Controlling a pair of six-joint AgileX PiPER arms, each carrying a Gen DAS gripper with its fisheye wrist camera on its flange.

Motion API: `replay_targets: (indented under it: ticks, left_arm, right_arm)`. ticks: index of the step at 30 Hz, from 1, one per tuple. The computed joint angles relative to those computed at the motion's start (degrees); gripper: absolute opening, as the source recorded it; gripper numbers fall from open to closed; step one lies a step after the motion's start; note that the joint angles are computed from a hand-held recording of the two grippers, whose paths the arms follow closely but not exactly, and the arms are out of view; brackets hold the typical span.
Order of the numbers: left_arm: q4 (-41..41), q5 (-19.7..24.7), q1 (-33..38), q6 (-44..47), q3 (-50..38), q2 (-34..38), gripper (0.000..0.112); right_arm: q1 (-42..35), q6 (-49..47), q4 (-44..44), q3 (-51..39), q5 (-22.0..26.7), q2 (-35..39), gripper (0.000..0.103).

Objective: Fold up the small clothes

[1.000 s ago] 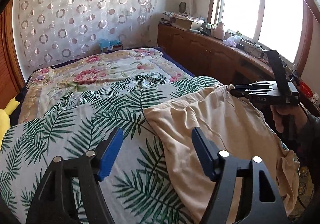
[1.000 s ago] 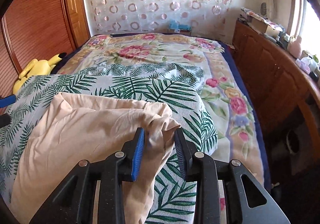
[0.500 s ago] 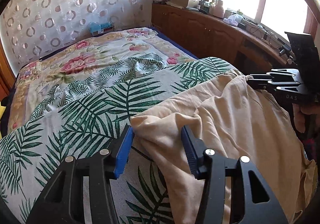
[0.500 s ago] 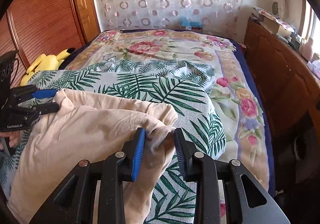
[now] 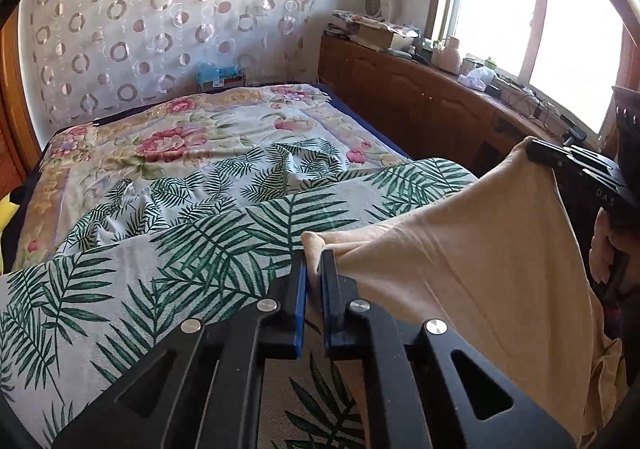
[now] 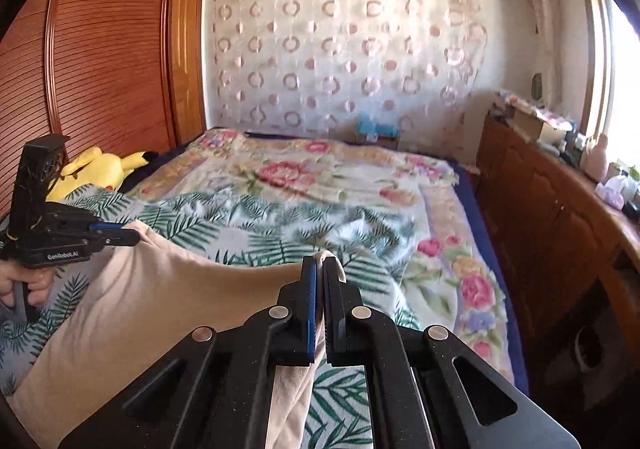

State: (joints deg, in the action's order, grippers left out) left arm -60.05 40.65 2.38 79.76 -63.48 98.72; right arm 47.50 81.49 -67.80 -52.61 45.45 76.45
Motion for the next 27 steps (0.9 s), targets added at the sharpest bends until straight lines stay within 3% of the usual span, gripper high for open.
replay_targets:
  ticks: [4,8,12,14,15,16,23,25,27]
  left_arm:
    - [1.36,-1.6,-0.46,-0.24,-0.42,0.95,0.007]
    - [1.88,-2.6,-0.5,-0.66,0.13,0.45,0.007]
    - [2.52,-4.46,-0.57,0.35,2.12,-1.99,0.01]
    - [2.77,-4.42,-0.17,0.59,2.95,-3.36,0.013]
    - [2.78,-3.84,0.34,0.59,3.37,-4.16,0.018]
    - [2.74,-3.15,0.82,0.59,3.55,-4.76,0.022]
    - [1.22,3.39,5.46,5.39,7.95,-11.64,0.049]
    - [2.34,6.59,6.96,5.28,8.85,-13.19,0.075]
    - [1.78,10.52,9.68,7.18,10.71,-14.78,0.083]
  right_arm:
    - [-1.66,-3.23,2.95,-2.92,0.44,5.28,0.003]
    - [-6.92,-16.24,15.32,-9.75,-1.61,10.59,0.003]
    - [-6.77,-18.53,18.62,-10.6,-0.27,9.84,0.003]
    - [-5.83,-18.73,19.16,-11.52,1.94,9.15,0.014]
    - [-5.11,-18.13,18.65,-11.31,2.76,8.44,0.024]
    - [-4.06,-17.54,18.26,-11.25,3.66,7.7,0.028]
    - [7.94,-8.47,15.47,-7.34,11.38,1.65,0.028]
    - [12.61,-5.67,14.78,-6.96,14.29,1.1,0.028]
    - [18.45,-2.55,14.28,-6.81,17.87,0.85,0.028]
